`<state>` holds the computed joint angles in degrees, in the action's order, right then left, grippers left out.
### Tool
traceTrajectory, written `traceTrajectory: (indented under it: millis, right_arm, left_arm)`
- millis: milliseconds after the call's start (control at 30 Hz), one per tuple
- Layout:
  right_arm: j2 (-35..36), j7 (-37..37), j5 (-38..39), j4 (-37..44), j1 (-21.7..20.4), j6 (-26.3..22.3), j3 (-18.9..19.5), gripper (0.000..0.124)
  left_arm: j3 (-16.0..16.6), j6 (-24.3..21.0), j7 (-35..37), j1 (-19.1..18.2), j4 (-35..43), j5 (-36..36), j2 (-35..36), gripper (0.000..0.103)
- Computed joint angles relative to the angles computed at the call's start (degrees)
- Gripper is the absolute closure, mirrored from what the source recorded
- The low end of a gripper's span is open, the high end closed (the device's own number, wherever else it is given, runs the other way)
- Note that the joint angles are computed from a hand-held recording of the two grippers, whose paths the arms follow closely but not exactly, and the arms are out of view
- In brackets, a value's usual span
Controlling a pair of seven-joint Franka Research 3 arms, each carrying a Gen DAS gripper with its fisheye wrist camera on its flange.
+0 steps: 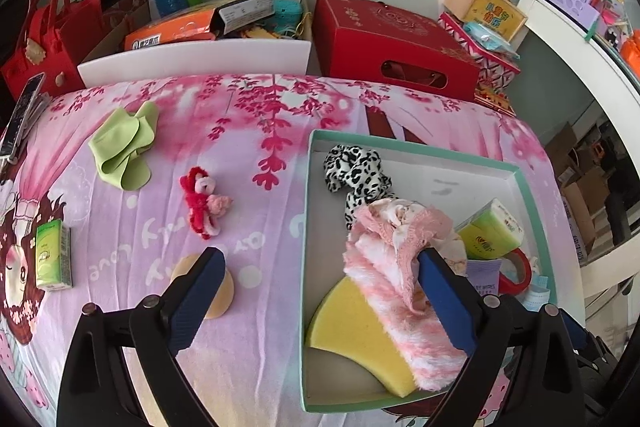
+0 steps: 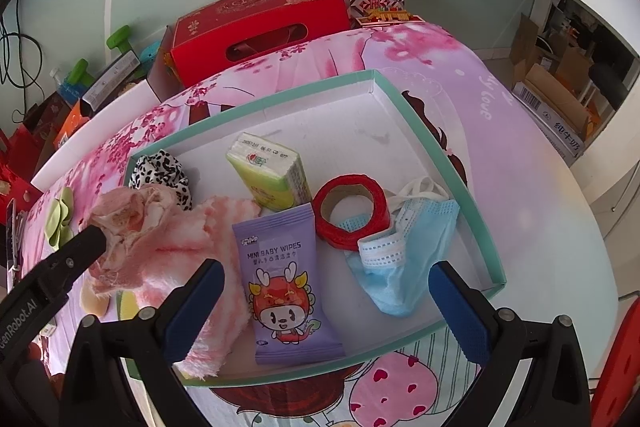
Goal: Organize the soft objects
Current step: 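Open both tools to release the scrunchie and wipes pack in the tray, then withdraw both open tools from the tray back toward the bed items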
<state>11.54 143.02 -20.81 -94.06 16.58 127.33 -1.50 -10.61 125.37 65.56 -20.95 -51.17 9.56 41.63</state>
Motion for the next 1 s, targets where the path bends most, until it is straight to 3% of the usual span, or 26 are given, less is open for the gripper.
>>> traceTrajectory:
  millis: [267,467,1000]
  right_arm:
    - [0.1,0.3,-0.6,0.5,0.2,-0.4,0.0,0.021]
    - [-0.4,1.2,-2.9,0.7,0.8,0.2,0.0,0.021]
    - [3.6,-3.0,-6.2,8.1,4.3,0.7,0.7,0.021]
  left_arm:
    - [-0.1,0.2,0.0,0.7,-1.9,-0.1,-1.7,0.006]
    - [0.0,3.3,-0.9,2.3,-6.3,-0.4,-5.1,0.006]
    - [5.0,5.7,-18.5,10.1,-26.2,7.3,-18.6,0.006]
